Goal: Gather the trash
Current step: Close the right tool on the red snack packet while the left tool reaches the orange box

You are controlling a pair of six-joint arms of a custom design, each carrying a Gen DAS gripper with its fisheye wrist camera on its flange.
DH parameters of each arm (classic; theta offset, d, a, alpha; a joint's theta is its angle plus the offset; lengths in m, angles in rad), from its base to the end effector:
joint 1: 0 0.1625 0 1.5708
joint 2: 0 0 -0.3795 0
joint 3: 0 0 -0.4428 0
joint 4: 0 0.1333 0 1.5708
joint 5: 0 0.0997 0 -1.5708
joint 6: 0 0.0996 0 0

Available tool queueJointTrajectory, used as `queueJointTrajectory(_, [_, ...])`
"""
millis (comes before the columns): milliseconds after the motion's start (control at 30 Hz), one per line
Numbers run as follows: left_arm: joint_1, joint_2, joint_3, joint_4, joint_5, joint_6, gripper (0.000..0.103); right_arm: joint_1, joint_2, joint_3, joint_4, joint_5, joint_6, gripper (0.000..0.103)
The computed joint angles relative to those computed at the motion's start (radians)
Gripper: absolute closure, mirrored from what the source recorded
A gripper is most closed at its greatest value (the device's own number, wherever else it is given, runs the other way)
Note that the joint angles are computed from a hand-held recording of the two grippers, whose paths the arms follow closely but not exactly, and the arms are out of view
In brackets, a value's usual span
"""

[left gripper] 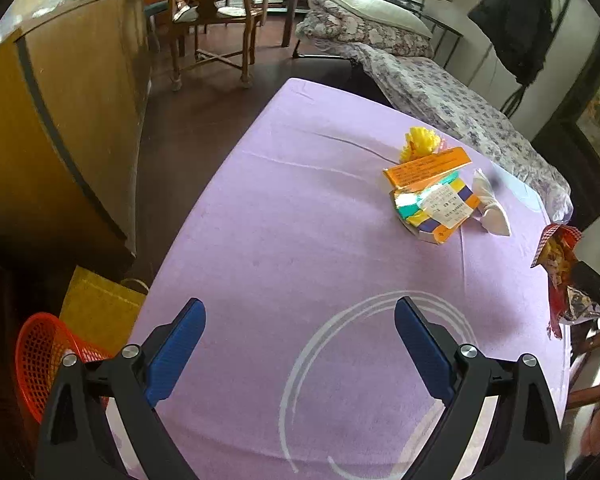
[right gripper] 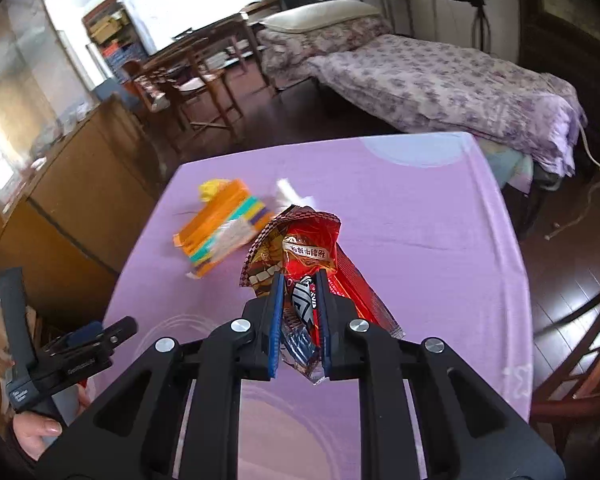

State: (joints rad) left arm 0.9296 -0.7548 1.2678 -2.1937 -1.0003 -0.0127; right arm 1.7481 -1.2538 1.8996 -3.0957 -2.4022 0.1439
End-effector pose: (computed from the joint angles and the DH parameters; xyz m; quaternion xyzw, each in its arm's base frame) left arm -0.3110 -0.7294 0.1328 0.2815 0.9160 -0.1401 0.2492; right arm 0.1623 -0.5675 0.2906 -0.1580 -0.8306 0.4427 0.2985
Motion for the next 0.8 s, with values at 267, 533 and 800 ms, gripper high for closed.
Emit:
queueJointTrajectory(267, [-0.028, 0.059, -0.079, 0.042, -0.041, 0.09, 0.009, -0.034, -0.034, 0.01, 0.106, 0.05, 0.076, 0.083])
queueJointTrajectory(533, [-0.05, 0.221, -0.274, 0.097, -0.033, 0.205, 0.009, -0.043, -0.058, 0.034, 0.074, 0.085, 0.076, 0.039])
queueJointTrajectory(800, [-0.045, 0.355, -0.434, 0.149, -0.068, 0.312, 0.009, -0.062, -0.091, 0.058, 0.022, 0.115, 0.097, 0.027])
